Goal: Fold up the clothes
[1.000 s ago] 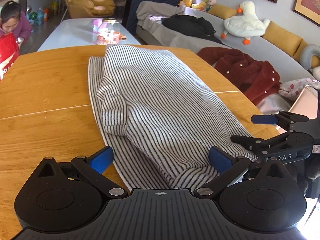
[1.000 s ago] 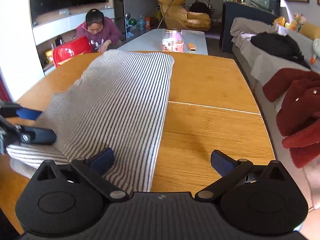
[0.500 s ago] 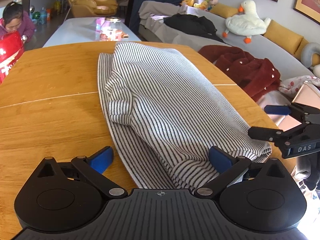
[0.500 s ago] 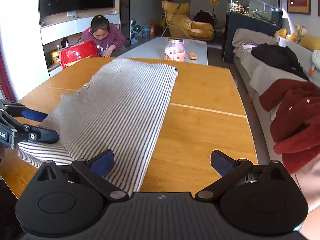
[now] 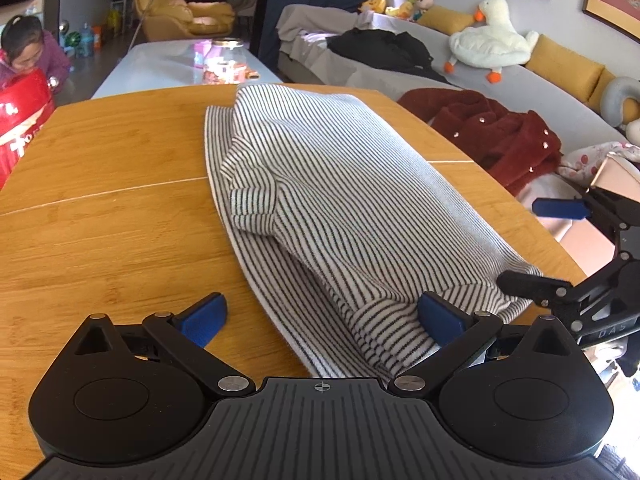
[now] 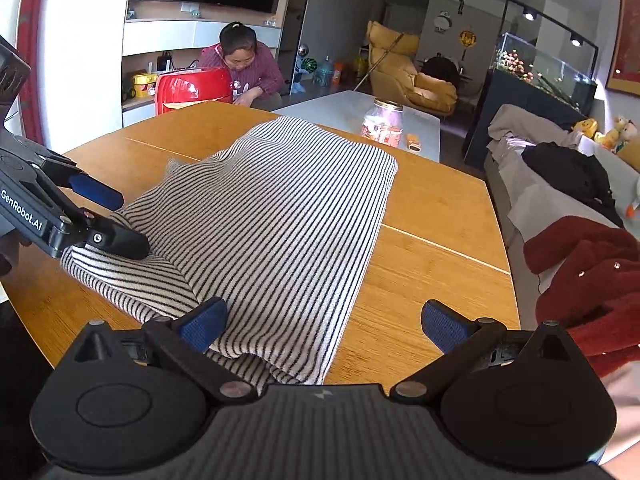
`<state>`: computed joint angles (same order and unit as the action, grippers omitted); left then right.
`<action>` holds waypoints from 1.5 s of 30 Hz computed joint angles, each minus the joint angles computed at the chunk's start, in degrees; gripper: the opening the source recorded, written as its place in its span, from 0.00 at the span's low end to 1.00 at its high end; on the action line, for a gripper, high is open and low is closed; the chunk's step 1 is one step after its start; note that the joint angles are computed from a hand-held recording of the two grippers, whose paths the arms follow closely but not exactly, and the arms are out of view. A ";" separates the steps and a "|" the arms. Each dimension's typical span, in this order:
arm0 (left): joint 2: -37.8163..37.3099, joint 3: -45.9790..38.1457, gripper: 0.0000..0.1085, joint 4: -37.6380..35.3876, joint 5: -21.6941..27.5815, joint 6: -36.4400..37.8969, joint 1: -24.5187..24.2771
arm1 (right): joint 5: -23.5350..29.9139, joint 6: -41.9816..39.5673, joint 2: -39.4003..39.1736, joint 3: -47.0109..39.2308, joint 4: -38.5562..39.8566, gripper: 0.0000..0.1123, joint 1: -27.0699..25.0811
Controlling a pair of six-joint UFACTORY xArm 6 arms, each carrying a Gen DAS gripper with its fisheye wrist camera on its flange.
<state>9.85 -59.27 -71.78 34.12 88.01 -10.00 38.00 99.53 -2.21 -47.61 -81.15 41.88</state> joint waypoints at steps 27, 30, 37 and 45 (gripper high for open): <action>-7.95 5.03 0.95 1.71 0.84 9.69 5.22 | -11.99 -9.20 8.21 -8.01 -7.29 0.56 0.15; -8.72 6.10 0.95 2.82 3.07 13.36 4.83 | -20.73 1.58 6.78 -6.92 -8.67 0.55 -5.39; -5.12 5.99 0.95 -0.93 -6.31 19.52 -1.01 | -24.60 10.87 5.55 -5.55 -13.92 0.55 -8.04; -0.86 -0.31 0.95 1.44 -4.19 7.17 -1.16 | -11.43 -4.58 3.85 -3.60 -8.40 0.76 -1.15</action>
<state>8.99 -59.58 -70.34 29.93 95.18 -11.15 26.57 94.95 1.64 -51.21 -89.55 40.74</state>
